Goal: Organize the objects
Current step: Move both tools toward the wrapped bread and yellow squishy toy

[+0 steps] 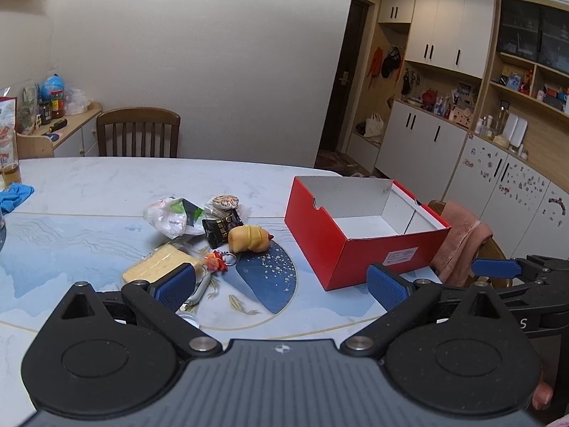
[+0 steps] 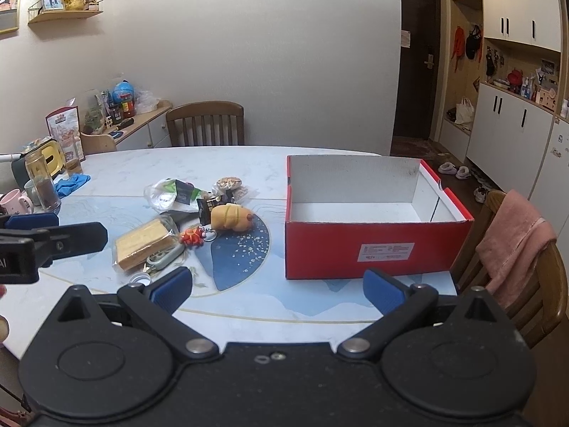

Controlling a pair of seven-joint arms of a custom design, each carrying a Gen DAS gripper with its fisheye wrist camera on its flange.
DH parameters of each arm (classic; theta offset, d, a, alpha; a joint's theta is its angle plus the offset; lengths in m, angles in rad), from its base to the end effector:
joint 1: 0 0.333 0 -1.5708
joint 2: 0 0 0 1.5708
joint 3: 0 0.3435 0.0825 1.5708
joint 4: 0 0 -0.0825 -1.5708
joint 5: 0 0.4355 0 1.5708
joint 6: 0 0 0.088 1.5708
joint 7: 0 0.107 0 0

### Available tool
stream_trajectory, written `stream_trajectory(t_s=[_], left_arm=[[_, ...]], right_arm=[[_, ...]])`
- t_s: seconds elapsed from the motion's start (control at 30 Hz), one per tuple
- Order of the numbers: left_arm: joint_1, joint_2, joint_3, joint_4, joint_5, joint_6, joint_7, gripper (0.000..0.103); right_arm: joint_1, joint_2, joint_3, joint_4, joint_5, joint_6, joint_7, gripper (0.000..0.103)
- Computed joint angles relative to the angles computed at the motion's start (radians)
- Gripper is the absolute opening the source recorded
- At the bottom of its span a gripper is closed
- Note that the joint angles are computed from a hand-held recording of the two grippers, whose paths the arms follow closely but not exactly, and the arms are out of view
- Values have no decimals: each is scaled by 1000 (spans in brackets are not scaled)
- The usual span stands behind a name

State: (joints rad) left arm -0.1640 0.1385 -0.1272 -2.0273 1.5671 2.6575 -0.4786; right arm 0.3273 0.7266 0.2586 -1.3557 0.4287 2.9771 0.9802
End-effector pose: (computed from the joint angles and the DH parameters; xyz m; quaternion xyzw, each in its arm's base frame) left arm 0.6136 -0.2110 0.4113 -0.7374 0.4568 -0.3387 0.3645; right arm 0.7519 0.3863 0.3982 -0.7937 0.3996 -0.1672 0.4271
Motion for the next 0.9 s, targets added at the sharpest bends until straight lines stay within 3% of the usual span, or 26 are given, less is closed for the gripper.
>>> stream_trajectory(t_s=[0.27,0.57,0.9], left_arm=[[1,-9,0,-14,-35,-20,16,103],[23,0,13,-15,-60,10,63,103],[74,39,54,-8,-67,50,154,103]], right_arm=[[-12,11,23,16,19,-18,-29,103],[32,52,-12,91,0,-73,-7,103],[110,195,-77,330,-80,-228,76,102]])
